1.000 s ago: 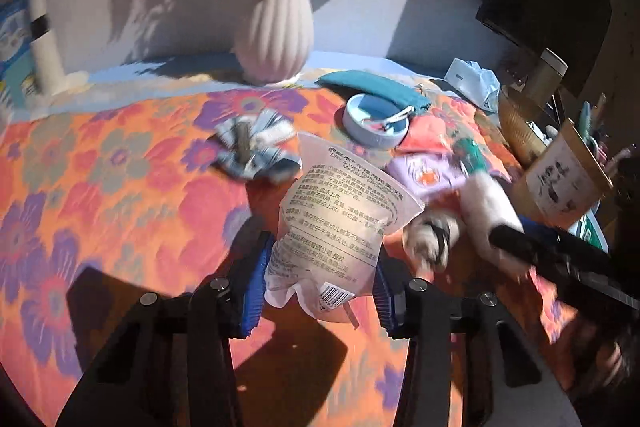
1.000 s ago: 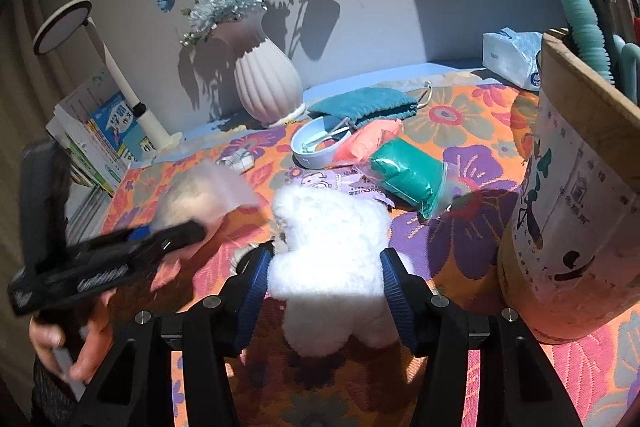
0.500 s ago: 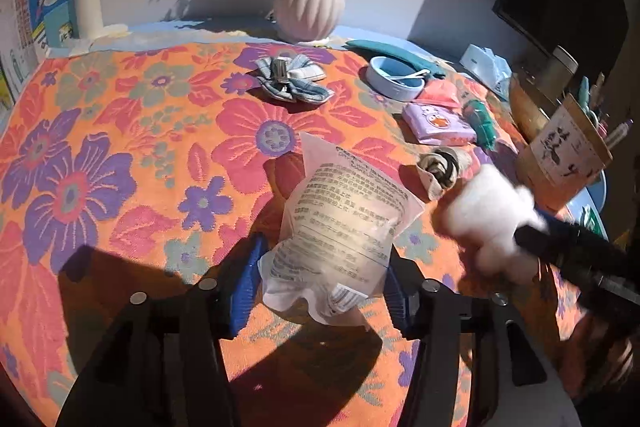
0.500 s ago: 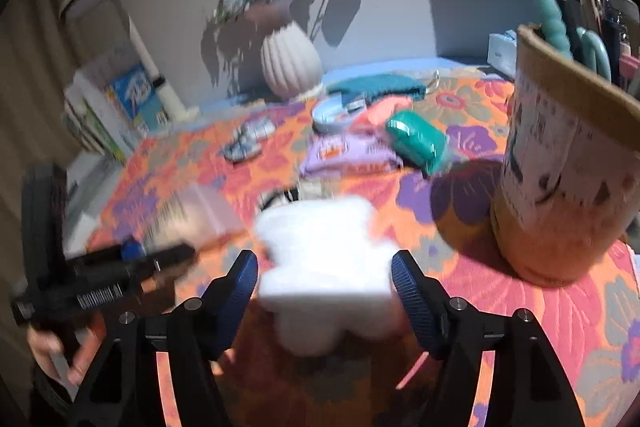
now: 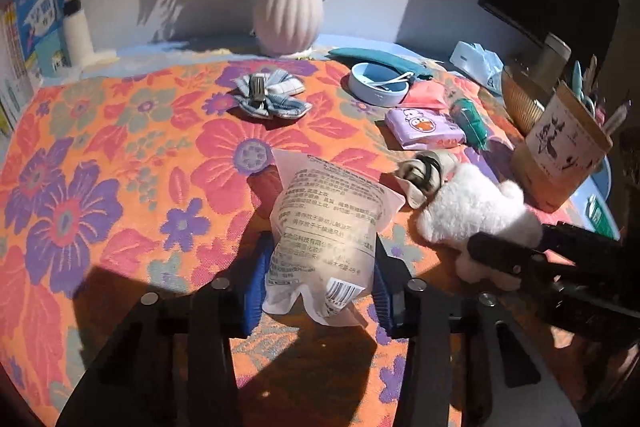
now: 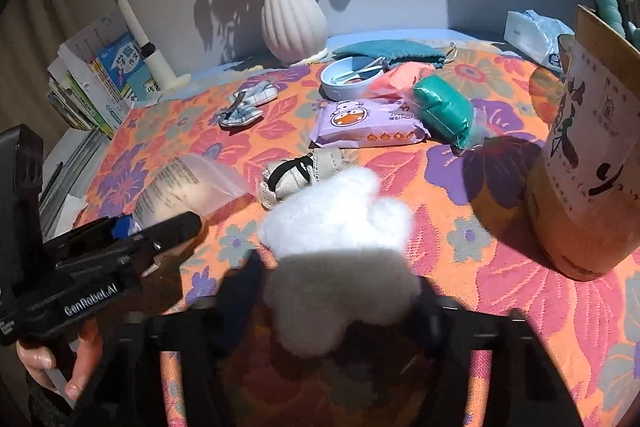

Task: Organize soft objects
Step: 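Carry the clear bag and white plush in both tools over the amber plate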

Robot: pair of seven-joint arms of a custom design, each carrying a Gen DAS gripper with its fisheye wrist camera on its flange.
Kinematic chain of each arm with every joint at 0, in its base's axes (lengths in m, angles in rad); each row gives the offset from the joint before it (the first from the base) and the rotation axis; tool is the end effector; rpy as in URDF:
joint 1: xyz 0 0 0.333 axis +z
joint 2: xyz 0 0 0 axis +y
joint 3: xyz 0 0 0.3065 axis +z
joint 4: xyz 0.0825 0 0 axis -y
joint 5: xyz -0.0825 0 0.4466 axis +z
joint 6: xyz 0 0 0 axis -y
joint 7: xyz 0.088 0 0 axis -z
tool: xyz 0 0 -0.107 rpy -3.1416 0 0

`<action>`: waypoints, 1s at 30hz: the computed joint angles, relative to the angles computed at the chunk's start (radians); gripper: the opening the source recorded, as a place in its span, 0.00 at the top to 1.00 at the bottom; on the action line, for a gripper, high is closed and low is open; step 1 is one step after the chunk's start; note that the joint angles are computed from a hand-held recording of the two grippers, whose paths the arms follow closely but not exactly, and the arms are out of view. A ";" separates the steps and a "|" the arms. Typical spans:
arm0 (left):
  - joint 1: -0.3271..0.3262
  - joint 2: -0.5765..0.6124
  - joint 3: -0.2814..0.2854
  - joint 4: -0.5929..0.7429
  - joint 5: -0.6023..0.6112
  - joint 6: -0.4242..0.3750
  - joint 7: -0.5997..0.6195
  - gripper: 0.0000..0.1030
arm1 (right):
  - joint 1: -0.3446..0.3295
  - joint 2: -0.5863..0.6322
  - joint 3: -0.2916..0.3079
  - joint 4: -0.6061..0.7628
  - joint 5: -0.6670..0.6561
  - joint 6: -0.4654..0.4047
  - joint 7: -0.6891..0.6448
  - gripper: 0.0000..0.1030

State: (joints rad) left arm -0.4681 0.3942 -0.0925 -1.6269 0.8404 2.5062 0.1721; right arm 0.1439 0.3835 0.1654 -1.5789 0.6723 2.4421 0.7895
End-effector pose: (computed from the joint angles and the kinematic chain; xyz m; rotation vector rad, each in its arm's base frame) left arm 0.6437 -0.4010 0.4097 -2.0213 1.5139 -0.7541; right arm 0.7307 0.2180 0.4416 -2.1372 1.0692 -0.0929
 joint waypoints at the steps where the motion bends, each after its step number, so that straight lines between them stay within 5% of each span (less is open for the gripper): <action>1: -0.003 -0.002 -0.001 -0.002 0.005 0.001 0.003 0.62 | -0.009 -0.008 0.005 -0.010 0.020 0.003 -0.013 0.55; 7: -0.025 -0.026 -0.002 -0.015 0.075 0.057 -0.038 0.62 | -0.032 -0.085 -0.001 -0.084 0.105 0.002 -0.058 0.56; 15: -0.067 0.051 -0.022 0.128 0.061 0.068 0.085 0.62 | -0.035 -0.213 -0.067 -0.197 0.135 0.005 -0.041 0.56; 30: -0.191 0.422 -0.039 0.691 -0.224 0.033 0.551 0.62 | -0.143 -0.218 -0.162 -0.168 0.199 -0.023 0.105 0.56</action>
